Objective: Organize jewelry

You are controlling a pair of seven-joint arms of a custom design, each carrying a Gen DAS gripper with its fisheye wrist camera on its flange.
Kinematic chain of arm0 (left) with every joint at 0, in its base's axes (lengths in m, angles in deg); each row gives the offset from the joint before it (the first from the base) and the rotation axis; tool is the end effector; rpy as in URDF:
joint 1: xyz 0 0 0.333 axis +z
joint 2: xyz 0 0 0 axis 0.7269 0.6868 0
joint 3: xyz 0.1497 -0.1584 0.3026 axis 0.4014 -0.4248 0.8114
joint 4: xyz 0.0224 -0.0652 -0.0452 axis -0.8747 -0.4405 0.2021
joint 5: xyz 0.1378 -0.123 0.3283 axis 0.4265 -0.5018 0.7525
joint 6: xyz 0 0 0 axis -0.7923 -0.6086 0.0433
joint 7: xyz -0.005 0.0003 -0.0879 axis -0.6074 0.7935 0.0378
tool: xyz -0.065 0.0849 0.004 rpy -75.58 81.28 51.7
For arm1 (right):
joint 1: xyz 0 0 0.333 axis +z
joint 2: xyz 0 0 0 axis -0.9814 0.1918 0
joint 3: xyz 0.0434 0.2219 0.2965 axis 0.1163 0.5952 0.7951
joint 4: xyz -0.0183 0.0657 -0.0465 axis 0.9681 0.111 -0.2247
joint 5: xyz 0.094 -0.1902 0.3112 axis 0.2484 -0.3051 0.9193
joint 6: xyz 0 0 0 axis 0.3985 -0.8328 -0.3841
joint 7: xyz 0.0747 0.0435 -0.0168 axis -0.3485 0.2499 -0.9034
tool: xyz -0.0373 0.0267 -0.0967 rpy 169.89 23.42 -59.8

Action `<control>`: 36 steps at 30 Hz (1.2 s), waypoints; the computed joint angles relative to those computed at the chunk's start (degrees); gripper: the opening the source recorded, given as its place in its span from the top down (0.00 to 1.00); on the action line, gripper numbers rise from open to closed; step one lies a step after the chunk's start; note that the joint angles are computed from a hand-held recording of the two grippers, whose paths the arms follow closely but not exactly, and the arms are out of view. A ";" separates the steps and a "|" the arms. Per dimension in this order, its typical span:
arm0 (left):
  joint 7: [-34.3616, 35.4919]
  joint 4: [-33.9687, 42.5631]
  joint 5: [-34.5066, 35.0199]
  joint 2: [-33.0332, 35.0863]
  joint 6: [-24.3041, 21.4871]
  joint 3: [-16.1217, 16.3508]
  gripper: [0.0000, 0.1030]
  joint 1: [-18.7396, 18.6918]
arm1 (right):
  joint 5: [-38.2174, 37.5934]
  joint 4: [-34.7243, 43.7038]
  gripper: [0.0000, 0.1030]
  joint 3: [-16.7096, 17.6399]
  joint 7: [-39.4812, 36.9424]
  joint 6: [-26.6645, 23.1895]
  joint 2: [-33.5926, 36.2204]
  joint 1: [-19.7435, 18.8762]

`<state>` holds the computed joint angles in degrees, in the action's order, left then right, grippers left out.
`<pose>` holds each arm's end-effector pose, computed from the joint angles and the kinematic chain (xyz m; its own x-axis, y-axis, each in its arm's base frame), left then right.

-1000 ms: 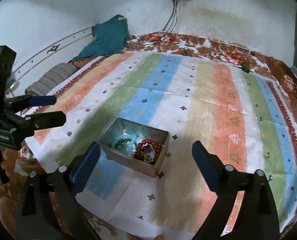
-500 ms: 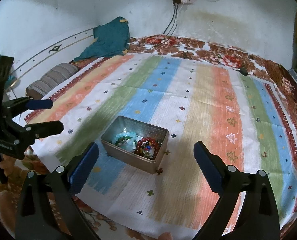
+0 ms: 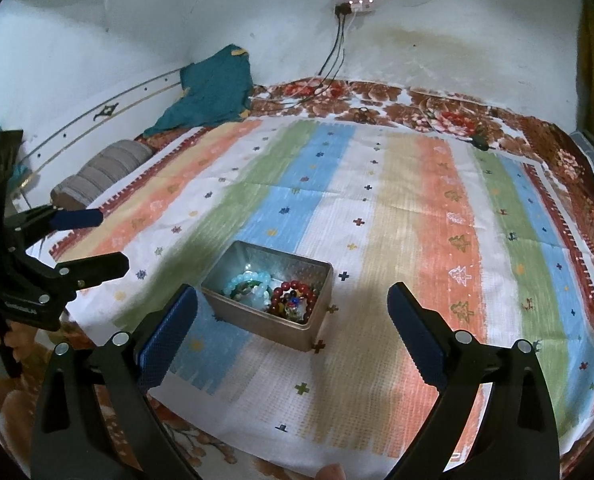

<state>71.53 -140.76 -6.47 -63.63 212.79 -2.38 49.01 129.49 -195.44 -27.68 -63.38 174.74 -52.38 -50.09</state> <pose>0.3713 -0.1703 0.5613 0.0026 -0.9987 0.0507 -0.7305 -0.0366 -0.6819 0.4354 0.1189 0.5176 0.5757 -0.8154 -0.0615 -0.5560 -0.3351 -0.7606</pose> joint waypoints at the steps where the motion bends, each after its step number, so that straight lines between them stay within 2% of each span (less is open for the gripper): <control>1: 0.04 -0.06 0.09 -0.09 0.09 0.00 0.06 0.00 | 0.55 -0.04 0.06 -0.15 -0.52 0.15 -0.05 0.19; 12: 0.41 -1.13 0.45 -1.10 2.02 -0.73 0.06 0.39 | 0.48 -0.52 0.06 0.41 -1.50 -0.26 -0.23 -0.26; 21: 0.88 -1.60 -0.32 -1.50 3.13 -1.02 0.06 0.67 | 5.67 -0.99 0.06 -0.57 -6.30 -0.01 -1.48 0.97; 36: 2.53 -1.96 -1.56 -1.86 4.23 -1.32 0.06 0.38 | 7.30 -0.79 0.06 1.19 -7.52 -0.30 -1.48 -0.84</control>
